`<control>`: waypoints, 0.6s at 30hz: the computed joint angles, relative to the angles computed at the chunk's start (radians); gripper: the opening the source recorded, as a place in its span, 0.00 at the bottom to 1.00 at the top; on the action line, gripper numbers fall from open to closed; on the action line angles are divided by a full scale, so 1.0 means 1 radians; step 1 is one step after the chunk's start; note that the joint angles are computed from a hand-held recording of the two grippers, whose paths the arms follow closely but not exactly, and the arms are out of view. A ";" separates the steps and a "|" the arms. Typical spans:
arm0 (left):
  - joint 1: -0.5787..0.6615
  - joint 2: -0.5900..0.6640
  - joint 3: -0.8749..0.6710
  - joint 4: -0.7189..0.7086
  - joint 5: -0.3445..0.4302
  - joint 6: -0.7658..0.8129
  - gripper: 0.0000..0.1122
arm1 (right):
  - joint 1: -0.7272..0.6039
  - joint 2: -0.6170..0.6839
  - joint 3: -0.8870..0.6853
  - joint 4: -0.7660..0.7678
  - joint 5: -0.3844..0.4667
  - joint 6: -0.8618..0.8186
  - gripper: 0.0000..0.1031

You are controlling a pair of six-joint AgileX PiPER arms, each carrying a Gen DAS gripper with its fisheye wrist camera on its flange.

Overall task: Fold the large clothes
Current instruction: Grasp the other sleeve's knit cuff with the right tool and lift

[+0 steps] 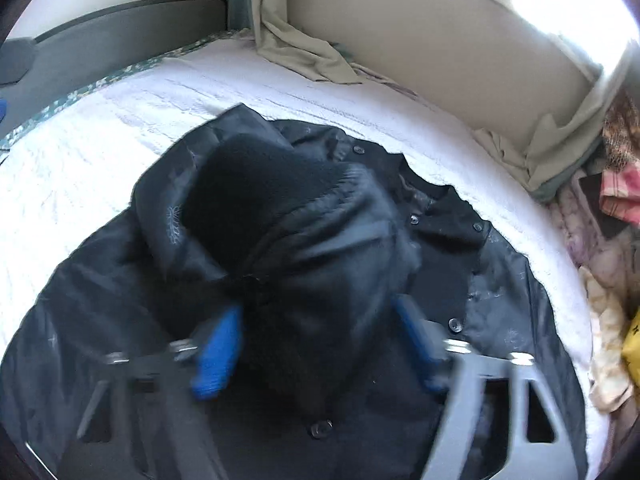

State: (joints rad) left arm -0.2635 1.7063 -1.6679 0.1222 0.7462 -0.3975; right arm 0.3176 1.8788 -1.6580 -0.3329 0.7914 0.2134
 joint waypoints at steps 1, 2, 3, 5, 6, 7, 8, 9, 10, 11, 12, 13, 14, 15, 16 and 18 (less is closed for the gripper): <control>-0.002 0.001 0.003 0.008 0.000 -0.004 0.87 | -0.027 0.004 -0.007 0.039 0.010 0.003 0.35; -0.002 0.003 0.003 0.009 0.000 -0.006 0.87 | -0.048 -0.004 -0.001 0.067 0.006 0.014 0.32; -0.001 0.006 0.004 0.007 -0.002 -0.007 0.87 | -0.082 -0.020 0.010 0.109 -0.002 0.018 0.32; 0.002 0.008 0.006 0.003 -0.003 -0.007 0.87 | -0.146 -0.070 0.043 0.193 -0.009 0.021 0.32; 0.001 0.008 0.007 0.005 -0.003 -0.011 0.87 | -0.173 -0.091 0.056 0.234 -0.004 0.012 0.34; 0.000 0.010 0.006 0.008 -0.002 -0.012 0.87 | -0.210 -0.116 0.074 0.298 0.008 -0.017 0.39; -0.003 0.012 0.004 0.014 0.000 -0.015 0.87 | -0.246 -0.138 0.089 0.353 0.032 -0.044 0.49; -0.007 0.013 0.004 0.022 0.003 -0.017 0.87 | -0.281 -0.158 0.106 0.404 0.050 -0.073 0.55; -0.013 0.014 0.005 0.031 0.004 -0.020 0.87 | -0.330 -0.186 0.135 0.486 0.067 -0.125 0.69; -0.018 0.015 0.007 0.042 0.006 -0.024 0.87 | -0.384 -0.215 0.163 0.573 0.086 -0.177 0.77; -0.022 0.017 0.006 0.049 0.008 -0.024 0.87 | -0.425 -0.241 0.188 0.632 0.101 -0.209 0.78; -0.029 0.018 0.004 0.060 0.011 -0.031 0.87 | -0.490 -0.259 0.204 0.722 0.131 -0.256 0.80; -0.036 0.020 0.003 0.074 0.014 -0.039 0.87 | -0.553 -0.270 0.219 0.805 0.159 -0.303 0.81; -0.043 0.024 -0.006 0.092 0.019 -0.049 0.87 | -0.605 -0.273 0.228 0.866 0.182 -0.335 0.81; -0.052 0.028 -0.014 0.112 0.023 -0.060 0.87 | -0.660 -0.263 0.225 0.914 0.209 -0.355 0.81; -0.070 0.059 -0.069 0.150 0.050 -0.072 0.87 | -0.734 -0.224 0.202 0.962 0.252 -0.365 0.81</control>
